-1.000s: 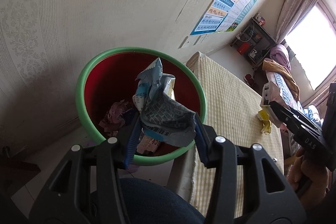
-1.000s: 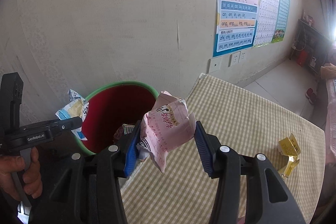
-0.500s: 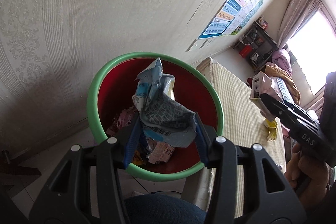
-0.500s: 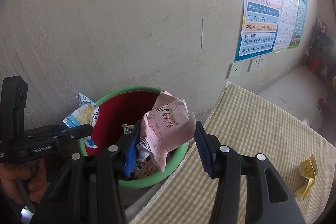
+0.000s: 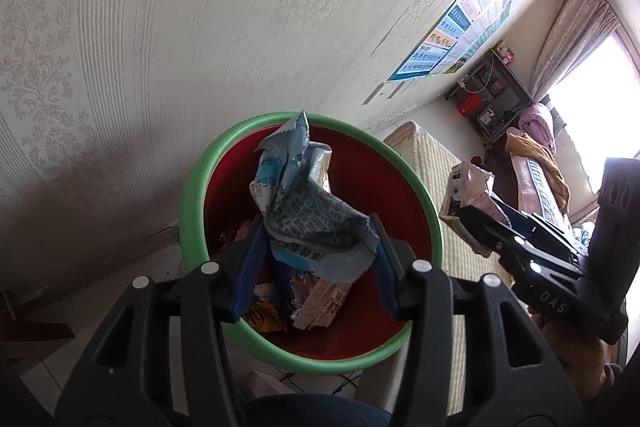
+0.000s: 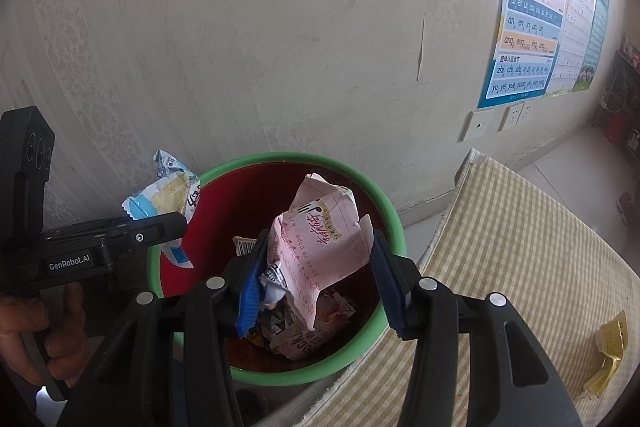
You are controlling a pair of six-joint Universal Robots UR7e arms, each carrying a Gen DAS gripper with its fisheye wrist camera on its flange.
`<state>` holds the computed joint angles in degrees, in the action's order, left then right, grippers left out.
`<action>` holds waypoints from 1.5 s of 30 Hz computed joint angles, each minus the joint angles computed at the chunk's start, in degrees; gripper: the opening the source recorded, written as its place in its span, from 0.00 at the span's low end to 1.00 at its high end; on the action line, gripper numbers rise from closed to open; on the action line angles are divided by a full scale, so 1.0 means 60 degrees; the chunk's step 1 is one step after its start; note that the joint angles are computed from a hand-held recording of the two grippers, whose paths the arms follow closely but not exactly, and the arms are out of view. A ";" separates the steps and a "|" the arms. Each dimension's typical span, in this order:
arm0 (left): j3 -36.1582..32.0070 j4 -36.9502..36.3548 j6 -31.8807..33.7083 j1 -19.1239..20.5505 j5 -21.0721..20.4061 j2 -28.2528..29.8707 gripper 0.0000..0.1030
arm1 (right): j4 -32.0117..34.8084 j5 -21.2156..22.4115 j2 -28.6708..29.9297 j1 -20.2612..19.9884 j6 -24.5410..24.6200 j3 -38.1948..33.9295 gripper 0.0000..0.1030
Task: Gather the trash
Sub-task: 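Open both tools to drop the wrappers into the red bin, then move both tools back over the remaining wrappers on the table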
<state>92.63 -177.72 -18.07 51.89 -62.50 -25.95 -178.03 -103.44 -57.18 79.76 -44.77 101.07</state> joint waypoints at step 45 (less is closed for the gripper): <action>-0.0620 0.0986 -0.0490 -0.2236 -0.0221 0.0955 0.95 | -0.1057 0.0796 -0.4003 -0.2300 0.0216 0.3227 0.93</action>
